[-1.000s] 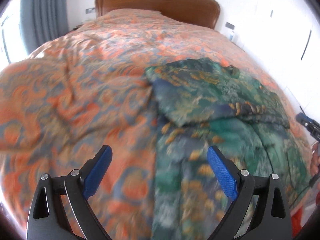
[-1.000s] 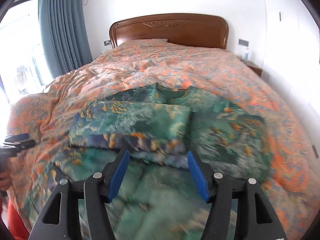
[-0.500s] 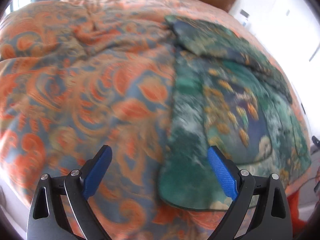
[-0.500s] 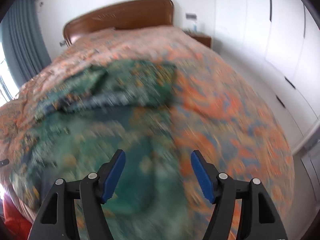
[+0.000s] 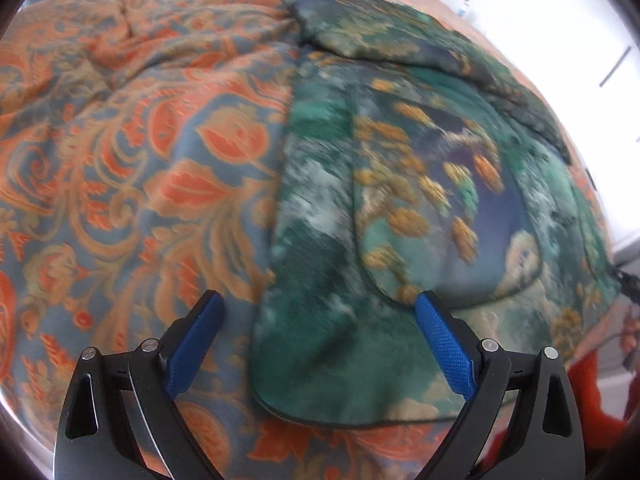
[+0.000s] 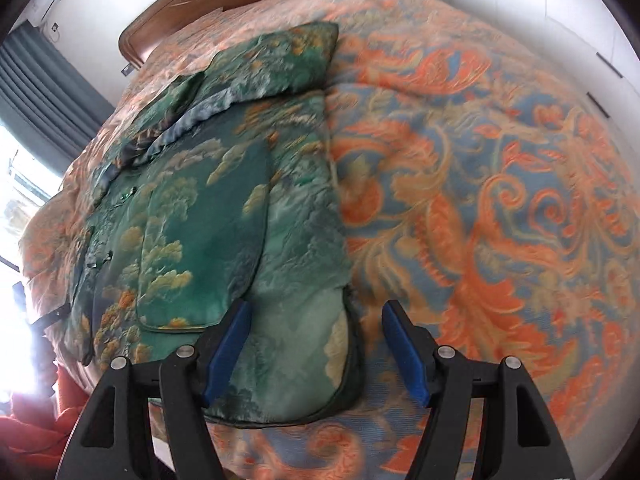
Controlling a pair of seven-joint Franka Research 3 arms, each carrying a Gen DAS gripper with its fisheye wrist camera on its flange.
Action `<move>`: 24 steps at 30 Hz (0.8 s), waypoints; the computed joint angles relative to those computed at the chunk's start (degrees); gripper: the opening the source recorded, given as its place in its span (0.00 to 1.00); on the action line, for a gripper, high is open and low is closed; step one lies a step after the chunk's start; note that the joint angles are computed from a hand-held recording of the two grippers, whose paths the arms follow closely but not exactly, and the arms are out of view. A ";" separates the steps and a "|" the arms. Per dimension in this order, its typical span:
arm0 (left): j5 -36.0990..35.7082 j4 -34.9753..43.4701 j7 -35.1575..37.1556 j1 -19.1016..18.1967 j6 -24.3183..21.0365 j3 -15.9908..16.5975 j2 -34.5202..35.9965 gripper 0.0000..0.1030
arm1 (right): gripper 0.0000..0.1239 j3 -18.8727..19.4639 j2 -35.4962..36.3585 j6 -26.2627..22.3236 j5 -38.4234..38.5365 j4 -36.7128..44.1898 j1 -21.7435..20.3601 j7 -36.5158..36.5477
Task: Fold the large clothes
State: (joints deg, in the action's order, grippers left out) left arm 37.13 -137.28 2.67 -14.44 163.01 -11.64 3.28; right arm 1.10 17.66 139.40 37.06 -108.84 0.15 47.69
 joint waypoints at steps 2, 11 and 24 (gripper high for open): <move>-0.81 0.58 2.02 -0.24 -0.36 -0.41 0.79 0.94 | 0.48 0.11 0.45 -2.64 0.47 1.00 -0.54 -0.11; -13.07 0.98 13.08 -0.12 1.34 -1.49 1.22 0.40 | 0.28 -0.21 2.97 -11.03 0.19 5.07 -1.43 2.25; -5.09 -2.04 3.76 -0.87 -2.00 -3.41 -8.93 0.12 | 0.10 0.03 -4.31 -8.45 2.28 0.76 0.39 -4.09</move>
State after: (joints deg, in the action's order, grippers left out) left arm 32.03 -139.32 6.43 -15.30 161.01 -15.05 -5.66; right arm 1.13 13.35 130.95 39.34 -108.07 0.54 43.60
